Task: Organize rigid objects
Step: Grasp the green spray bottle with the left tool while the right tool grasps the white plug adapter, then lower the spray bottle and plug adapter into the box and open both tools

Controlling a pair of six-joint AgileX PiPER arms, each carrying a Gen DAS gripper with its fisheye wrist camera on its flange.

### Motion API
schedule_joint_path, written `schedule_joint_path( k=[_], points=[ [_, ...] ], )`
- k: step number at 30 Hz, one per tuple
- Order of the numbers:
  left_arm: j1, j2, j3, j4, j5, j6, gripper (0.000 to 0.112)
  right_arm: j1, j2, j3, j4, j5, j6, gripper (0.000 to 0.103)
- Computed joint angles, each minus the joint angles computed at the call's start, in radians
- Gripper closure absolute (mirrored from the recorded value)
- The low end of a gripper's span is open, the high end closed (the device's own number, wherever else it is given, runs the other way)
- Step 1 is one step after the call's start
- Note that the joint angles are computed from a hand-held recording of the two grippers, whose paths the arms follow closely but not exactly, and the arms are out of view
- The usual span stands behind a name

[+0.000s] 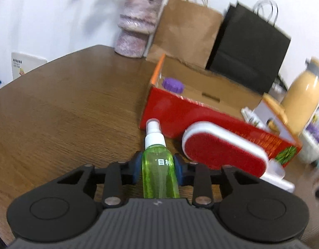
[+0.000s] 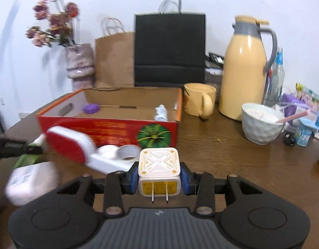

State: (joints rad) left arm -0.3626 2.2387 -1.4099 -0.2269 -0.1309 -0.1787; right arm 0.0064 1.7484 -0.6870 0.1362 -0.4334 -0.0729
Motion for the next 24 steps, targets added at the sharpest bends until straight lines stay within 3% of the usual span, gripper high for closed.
schedule_joint_path(
  k=[2,4,8,11,13,17,20,24],
  points=[
    [0.008,-0.043,0.1,0.2,-0.118,-0.19,0.08,0.038,-0.059,0.062,0.013,-0.01,-0.02,0.065],
    [0.028,-0.085,0.188,0.347,-0.216,-0.29,0.081,0.095,-0.111,0.107,0.126,-0.008,-0.115,0.065],
    [0.04,-0.166,0.329,0.308,-0.374,-0.201,0.081,0.216,-0.241,0.194,0.365,-0.016,-0.253,0.065],
    [0.061,-0.247,0.464,0.302,-0.512,-0.192,0.081,0.316,-0.333,0.231,0.58,-0.02,-0.454,0.065],
    [0.075,-0.327,0.565,0.324,-0.544,-0.198,0.081,0.374,-0.369,0.233,0.731,-0.032,-0.592,0.065],
    [0.099,-0.519,0.88,0.352,-0.742,-0.151,0.081,0.511,-0.4,0.27,0.908,-0.132,-0.633,0.065],
    [0.103,-0.659,1.116,0.351,-0.901,-0.132,0.081,0.687,-0.425,0.303,1.088,-0.233,-0.734,0.065],
    [0.295,-0.823,1.32,0.672,-0.976,-0.3,0.081,1.001,-0.524,0.368,1.429,-0.406,-0.874,0.065]
  ],
)
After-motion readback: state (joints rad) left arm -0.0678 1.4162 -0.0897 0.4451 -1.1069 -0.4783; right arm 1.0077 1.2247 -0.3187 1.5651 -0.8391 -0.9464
